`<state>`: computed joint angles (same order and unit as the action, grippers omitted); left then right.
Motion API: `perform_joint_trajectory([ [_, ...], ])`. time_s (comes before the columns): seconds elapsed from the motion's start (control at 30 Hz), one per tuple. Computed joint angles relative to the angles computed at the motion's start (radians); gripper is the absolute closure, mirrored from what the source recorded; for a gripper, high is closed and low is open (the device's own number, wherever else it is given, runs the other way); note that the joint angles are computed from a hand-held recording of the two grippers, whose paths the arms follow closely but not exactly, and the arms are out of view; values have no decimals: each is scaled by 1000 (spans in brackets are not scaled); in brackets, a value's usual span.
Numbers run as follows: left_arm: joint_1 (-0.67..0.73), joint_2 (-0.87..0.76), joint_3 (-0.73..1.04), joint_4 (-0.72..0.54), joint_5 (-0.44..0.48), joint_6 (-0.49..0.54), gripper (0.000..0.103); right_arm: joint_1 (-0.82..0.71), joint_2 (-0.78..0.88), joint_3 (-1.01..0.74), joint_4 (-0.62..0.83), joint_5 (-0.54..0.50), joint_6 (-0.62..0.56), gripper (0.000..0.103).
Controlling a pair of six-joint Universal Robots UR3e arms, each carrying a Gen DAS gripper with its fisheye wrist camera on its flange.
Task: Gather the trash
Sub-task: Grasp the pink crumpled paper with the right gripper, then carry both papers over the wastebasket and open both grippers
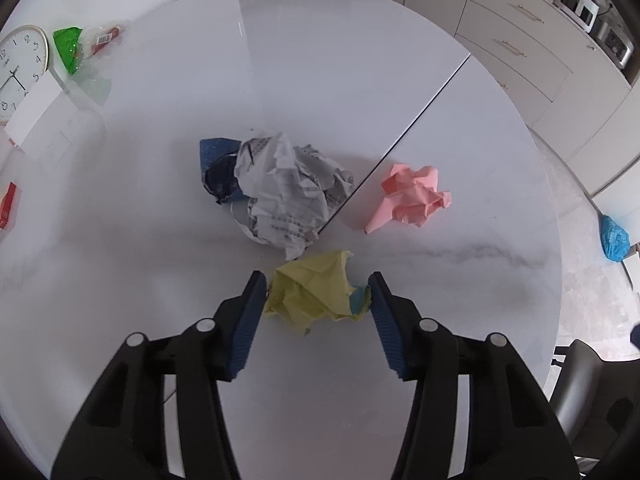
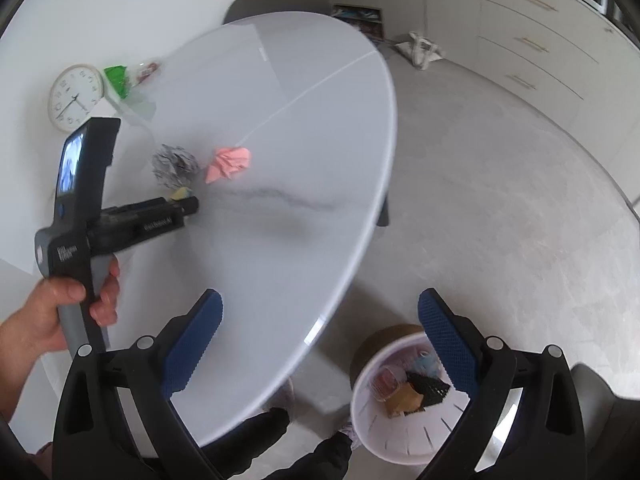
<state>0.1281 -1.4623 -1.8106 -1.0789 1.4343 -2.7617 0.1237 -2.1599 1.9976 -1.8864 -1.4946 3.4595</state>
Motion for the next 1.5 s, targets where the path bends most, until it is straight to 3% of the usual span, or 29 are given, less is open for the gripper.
perform_joint_trajectory([
  [0.23,53,41,-40,6,-31,82,56,53,329,-182,-166,12,-100,5],
  [0.43,159,126,-44,-95,-85,171,56,105,683,-439,-220,19,-191,5],
  [0.57,257,173,-10,-208,-129,223,56,157,872,-607,-221,-48,-227,6],
  [0.73,350,228,-1,-283,-171,272,56,178,980,-705,-181,-72,-255,22],
  [0.8,371,245,-3,-296,-176,300,56,176,1000,-722,-158,-58,-260,37],
  [0.83,381,251,0,-311,-181,312,56,177,1009,-728,-150,-55,-260,38],
  [0.97,414,269,16,-357,-199,324,56,201,1017,-750,-134,-99,-269,74],
  [1.23,468,336,50,-476,-255,410,56,139,816,-558,-186,0,-195,74],
  [1.37,494,408,85,-620,-294,506,56,96,544,-307,-229,40,-124,74],
  [1.5,502,488,139,-819,-331,620,56,53,260,-126,-155,53,-72,74],
])
